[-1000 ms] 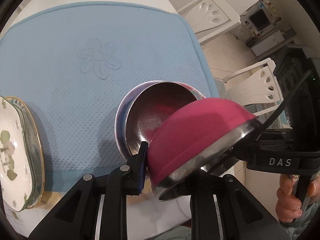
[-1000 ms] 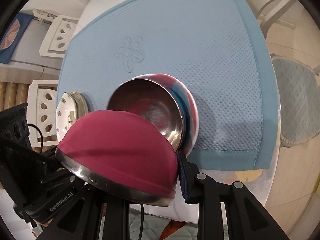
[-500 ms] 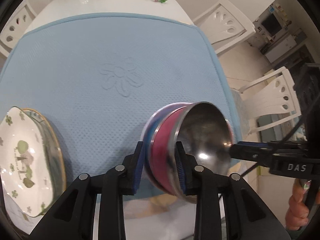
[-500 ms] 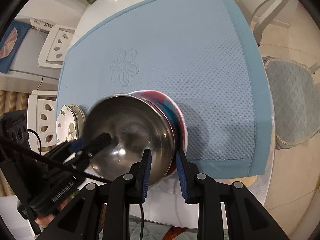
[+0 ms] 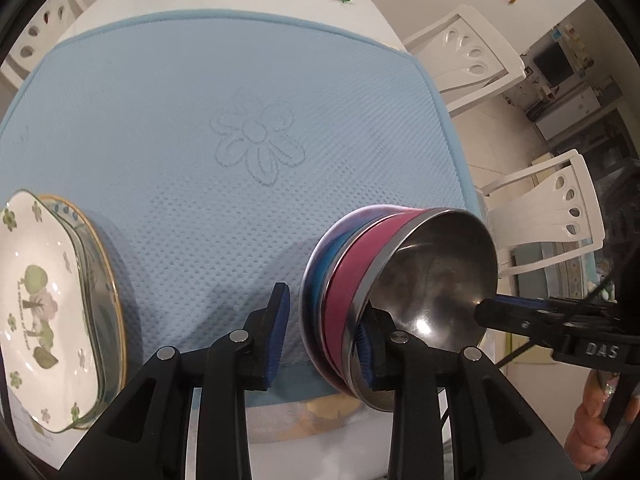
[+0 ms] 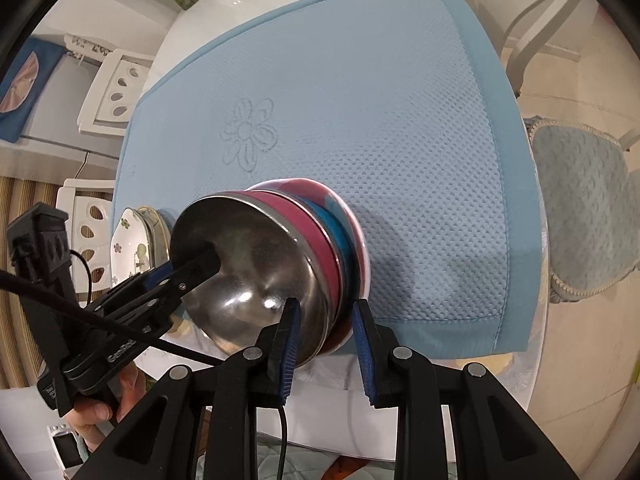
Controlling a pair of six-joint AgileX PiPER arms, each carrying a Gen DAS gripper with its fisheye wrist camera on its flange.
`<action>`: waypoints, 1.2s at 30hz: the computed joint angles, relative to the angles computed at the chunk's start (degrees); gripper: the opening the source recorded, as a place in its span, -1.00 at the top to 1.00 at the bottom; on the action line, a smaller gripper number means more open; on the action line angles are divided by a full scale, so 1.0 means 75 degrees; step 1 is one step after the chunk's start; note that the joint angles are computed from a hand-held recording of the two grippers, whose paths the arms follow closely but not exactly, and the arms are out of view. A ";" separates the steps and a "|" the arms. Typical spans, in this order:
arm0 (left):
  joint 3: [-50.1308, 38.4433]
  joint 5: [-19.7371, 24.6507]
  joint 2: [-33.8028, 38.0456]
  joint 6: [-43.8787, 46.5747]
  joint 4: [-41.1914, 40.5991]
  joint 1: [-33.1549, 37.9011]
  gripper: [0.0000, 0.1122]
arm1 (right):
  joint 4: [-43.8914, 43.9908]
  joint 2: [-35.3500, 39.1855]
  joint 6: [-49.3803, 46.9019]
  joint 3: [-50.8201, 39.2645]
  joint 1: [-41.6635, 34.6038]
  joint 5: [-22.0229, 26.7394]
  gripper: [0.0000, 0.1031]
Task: Organize plates and bowls
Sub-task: 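Grip the rims of the nested bowl stack with both tools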
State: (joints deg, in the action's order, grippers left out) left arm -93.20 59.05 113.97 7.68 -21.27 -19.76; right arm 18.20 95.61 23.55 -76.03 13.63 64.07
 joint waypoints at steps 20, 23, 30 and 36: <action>-0.0659 -0.0036 0.0523 0.0029 -0.0336 -0.0062 0.46 | -0.0084 0.0747 -0.0035 -0.0498 -0.0037 -0.0767 0.51; -0.0734 -0.0059 0.0567 0.0014 -0.0330 -0.0056 0.46 | 0.0114 0.0743 -0.0162 -0.0420 -0.0198 -0.0858 0.51; -0.0323 -0.0106 0.0198 0.0185 -0.0385 0.0045 0.49 | 0.0411 0.0410 -0.0353 -0.0109 -0.0251 -0.0905 0.50; 0.0227 -0.0181 -0.0329 0.0585 -0.0982 0.0385 0.49 | -0.0257 -0.0724 -0.0078 0.0666 0.0097 -0.1525 -0.11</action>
